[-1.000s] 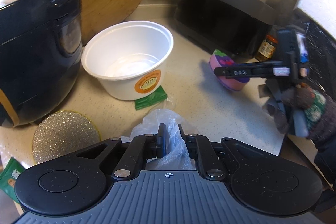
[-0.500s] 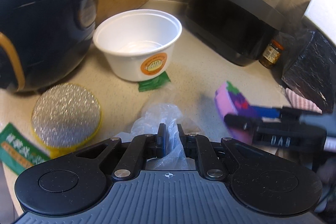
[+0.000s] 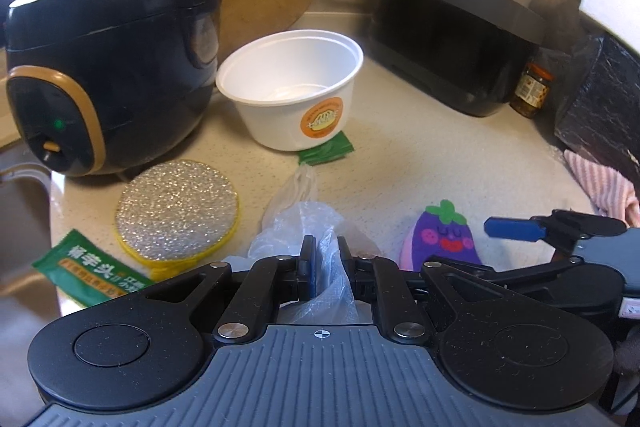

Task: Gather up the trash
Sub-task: 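Lift the bag and eggplant sponge with both grippers and carry toward the bin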

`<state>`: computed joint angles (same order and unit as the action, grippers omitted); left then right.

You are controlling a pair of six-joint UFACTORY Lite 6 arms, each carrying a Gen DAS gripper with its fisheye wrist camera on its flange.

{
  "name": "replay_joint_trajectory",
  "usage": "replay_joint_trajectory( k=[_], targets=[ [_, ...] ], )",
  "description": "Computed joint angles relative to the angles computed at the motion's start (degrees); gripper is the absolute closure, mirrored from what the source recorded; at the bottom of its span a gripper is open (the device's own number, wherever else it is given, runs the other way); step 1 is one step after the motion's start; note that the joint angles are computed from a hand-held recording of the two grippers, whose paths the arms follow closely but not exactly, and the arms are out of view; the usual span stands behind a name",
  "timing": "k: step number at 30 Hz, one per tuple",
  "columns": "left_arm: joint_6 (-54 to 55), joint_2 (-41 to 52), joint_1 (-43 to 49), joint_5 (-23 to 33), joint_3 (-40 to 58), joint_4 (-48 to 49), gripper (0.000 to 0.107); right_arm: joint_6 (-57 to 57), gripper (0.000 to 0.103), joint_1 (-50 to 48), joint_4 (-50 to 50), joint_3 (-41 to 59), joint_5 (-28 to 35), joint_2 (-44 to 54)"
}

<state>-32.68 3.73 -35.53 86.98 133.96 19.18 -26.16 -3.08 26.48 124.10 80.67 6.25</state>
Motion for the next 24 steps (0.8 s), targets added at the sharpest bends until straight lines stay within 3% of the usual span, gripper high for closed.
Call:
replay_joint_trajectory(
  k=[5, 12, 13, 14, 24],
  targets=[
    [4.15, -4.15, 4.55, -3.74, -5.38, -4.84, 0.094, 10.24, 0.019, 3.62, -1.24, 1.69, 1.17, 2.48],
    [16.15, -9.98, 19.44, -11.24, -15.31, -20.30, 0.094, 21.50, 0.019, 15.95, -17.02, -5.07, -5.27, -0.96],
    [16.99, -10.39, 21.29, -11.50, -16.17, -22.43, 0.094, 22.28, 0.024, 17.02, -18.88, -5.49, -5.31, -1.46],
    [18.10, -10.72, 23.07, -11.63, -16.77, -24.85, 0.094, 22.87, 0.033, 17.64, -19.92, -5.13, -4.69, -1.68],
    [28.67, -11.95, 31.29, -13.48, -20.20, -37.02, 0.095, 23.47, 0.034, 14.56, -17.29, 4.91, 3.68, -3.61]
  ],
)
